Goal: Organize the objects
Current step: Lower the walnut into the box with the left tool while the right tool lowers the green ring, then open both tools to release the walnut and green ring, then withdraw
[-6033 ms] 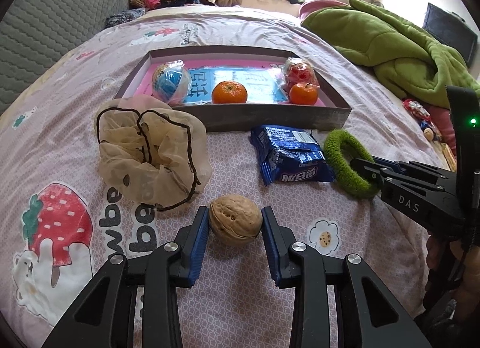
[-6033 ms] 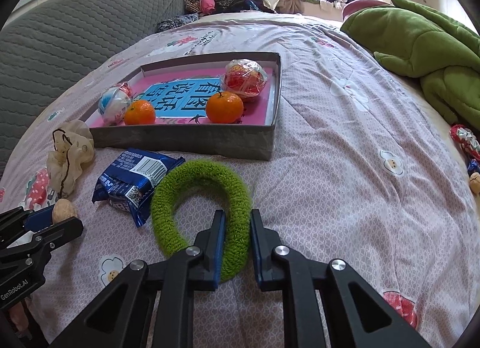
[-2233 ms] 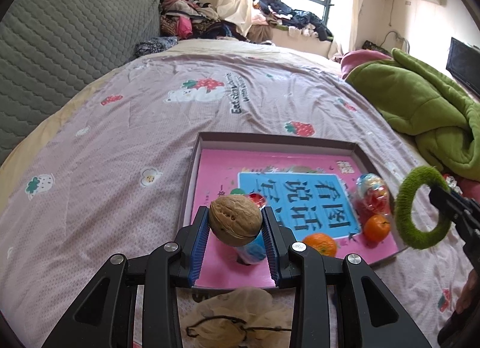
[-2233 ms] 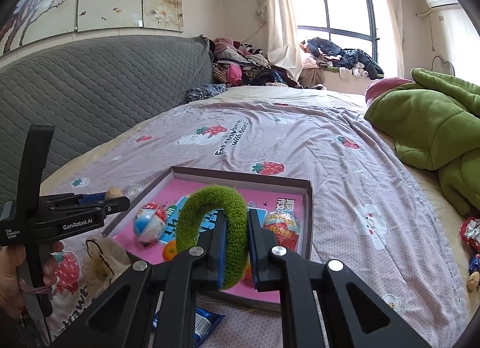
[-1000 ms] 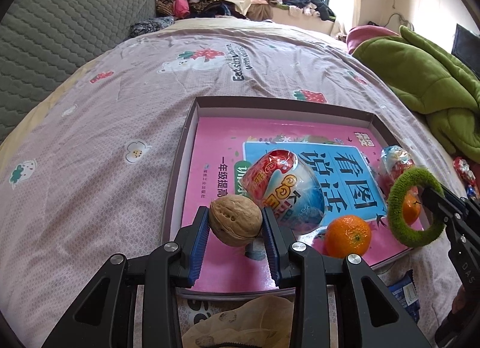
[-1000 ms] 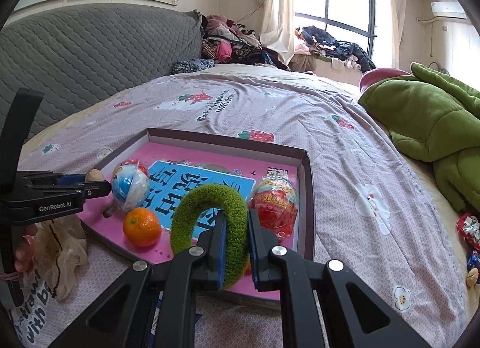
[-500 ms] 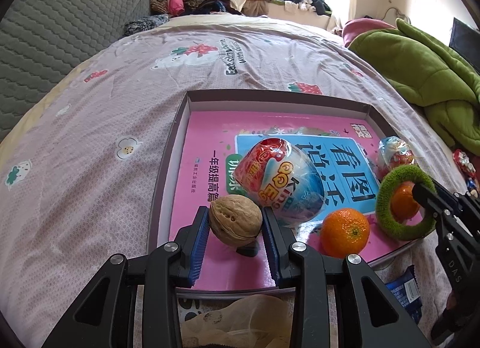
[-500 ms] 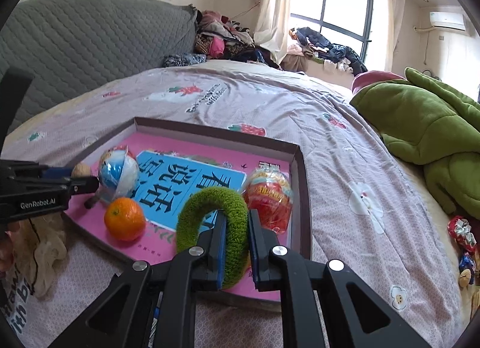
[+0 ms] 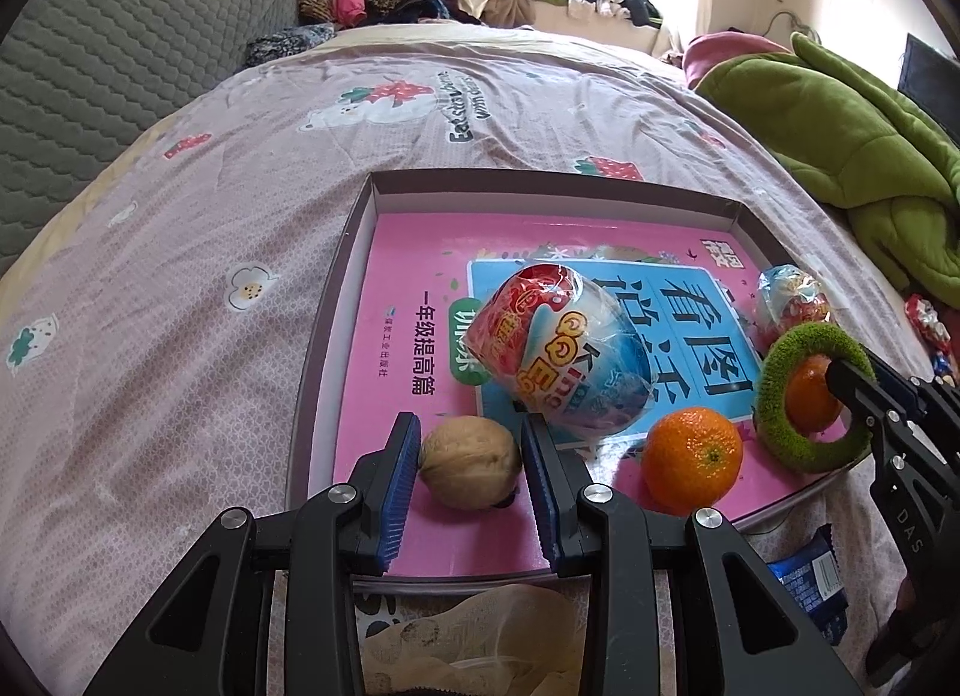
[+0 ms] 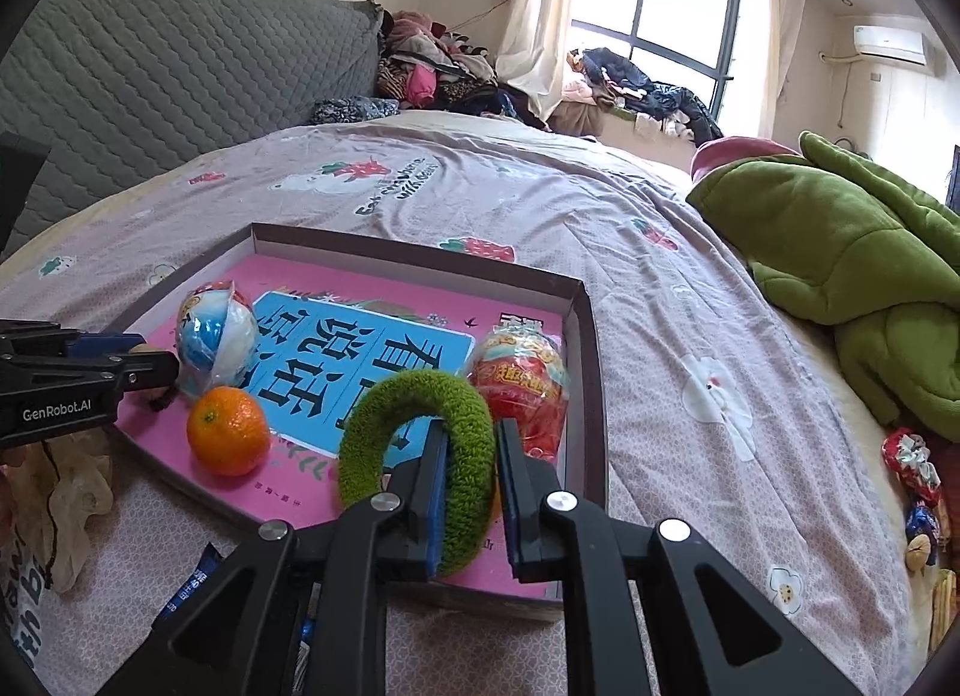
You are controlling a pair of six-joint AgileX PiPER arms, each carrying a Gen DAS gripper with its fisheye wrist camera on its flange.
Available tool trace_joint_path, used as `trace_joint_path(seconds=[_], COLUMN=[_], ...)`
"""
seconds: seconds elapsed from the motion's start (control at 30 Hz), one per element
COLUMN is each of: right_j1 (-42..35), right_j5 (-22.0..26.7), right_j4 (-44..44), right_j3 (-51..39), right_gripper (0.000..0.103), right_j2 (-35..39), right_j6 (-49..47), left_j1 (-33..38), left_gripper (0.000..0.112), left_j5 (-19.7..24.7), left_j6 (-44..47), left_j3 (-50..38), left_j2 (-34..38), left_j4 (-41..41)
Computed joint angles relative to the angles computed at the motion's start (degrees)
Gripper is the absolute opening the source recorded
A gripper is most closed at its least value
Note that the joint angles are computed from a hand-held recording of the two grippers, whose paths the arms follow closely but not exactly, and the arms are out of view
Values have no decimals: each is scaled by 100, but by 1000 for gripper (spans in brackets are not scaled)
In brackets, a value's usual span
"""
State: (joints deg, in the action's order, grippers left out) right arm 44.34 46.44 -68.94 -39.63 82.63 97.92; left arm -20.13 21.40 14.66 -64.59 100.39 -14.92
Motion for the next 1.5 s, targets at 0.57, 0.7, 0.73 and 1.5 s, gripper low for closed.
trace_joint_path(seconds=[0.57,0.7,0.73,1.5], right_j1=[-169,-143,-127,-10], right_j5=[-113,-63,-25,136], right_j4=[113,126,136,259], right_j3=[78,76,72,57], right_gripper=[37,37,37,38], right_j2=[-310,-344,-351,-771], right_j6=[42,59,57,-14], left_j1=[8,13,11,-48], left_gripper=[37,44,44,58], left_j5=[49,56,69,93], left_j6=[-254,-260,-299,-866], left_j3=[50,75,77,293], left_j2=[-137,-214,-232,-762], left_j4=[226,226,261,801])
